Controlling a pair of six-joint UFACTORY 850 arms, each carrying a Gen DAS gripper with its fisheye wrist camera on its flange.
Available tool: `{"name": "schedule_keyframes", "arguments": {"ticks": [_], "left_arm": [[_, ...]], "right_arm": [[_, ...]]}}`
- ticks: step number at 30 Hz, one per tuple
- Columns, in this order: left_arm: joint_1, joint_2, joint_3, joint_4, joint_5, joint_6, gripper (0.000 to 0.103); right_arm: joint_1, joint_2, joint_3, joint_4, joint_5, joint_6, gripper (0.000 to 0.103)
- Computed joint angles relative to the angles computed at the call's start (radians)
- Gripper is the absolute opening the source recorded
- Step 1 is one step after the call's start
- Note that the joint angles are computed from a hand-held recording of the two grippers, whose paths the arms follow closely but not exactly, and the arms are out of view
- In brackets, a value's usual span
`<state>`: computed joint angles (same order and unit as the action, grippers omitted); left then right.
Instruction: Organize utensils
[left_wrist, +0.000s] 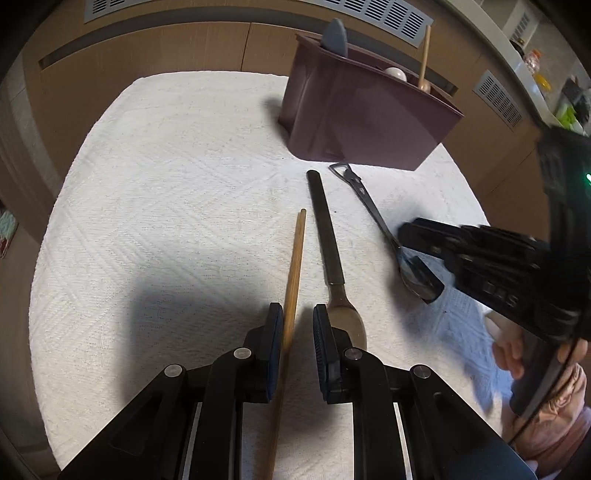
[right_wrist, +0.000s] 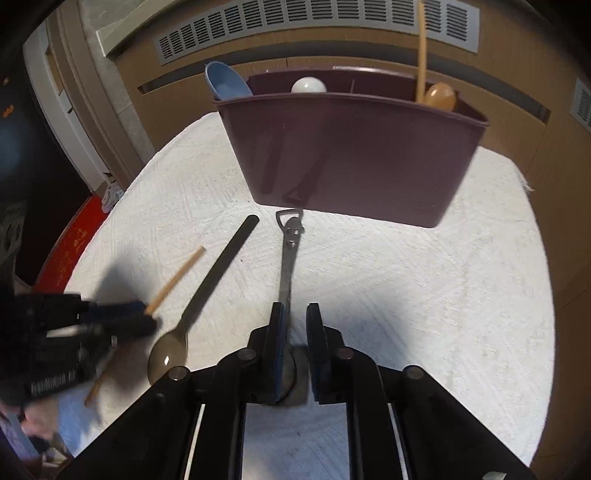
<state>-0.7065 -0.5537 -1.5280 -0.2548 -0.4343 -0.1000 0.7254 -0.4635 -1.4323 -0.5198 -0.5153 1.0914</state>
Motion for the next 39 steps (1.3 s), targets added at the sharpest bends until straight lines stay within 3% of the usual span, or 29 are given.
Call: {"name": "schedule_keyframes", "arguments": {"ticks": [4, 10, 13, 19, 30, 35, 39], "left_arm": [[-0.004, 0.023, 0.022, 0.125, 0.021, -0.101, 0.018], [0.012, 0.033, 0.031, 0.059, 0.006, -0.003, 0.019], [0.014, 0.023, 0.017, 0.033, -0.02, 0.035, 0.019], [0.0, -0.012, -0.036, 0.093, -0.074, 0.041, 0.019], [-0.028, -0.13, -0.222, 0.264, -0.239, 0.016, 0.017], [-0.046, -0.13, -0.221, 0.319, -0.234, -0.029, 0.011], [-0.051, -0.102, -0.167, 0.351, -0.165, -0.099, 0.008]], "right_arm": [[-0.001, -0.061, -0.069, 0.019, -0.04, -0.037, 0.018], [0.015, -0.098, -0.116, -0.026, -0.094, -0.037, 0.018], [0.02, -0.095, -0.113, -0.032, -0.104, -0.06, 0.006], [0.018, -0.005, -0.008, -0.065, -0.04, -0.006, 0.006], [0.024, 0.124, 0.137, -0.145, 0.009, 0.149, 0.006], [0.037, 0.152, 0.175, -0.182, 0.02, 0.232, 0.006], [0.044, 0.17, 0.199, -0.225, 0.014, 0.305, 0.006]]}}
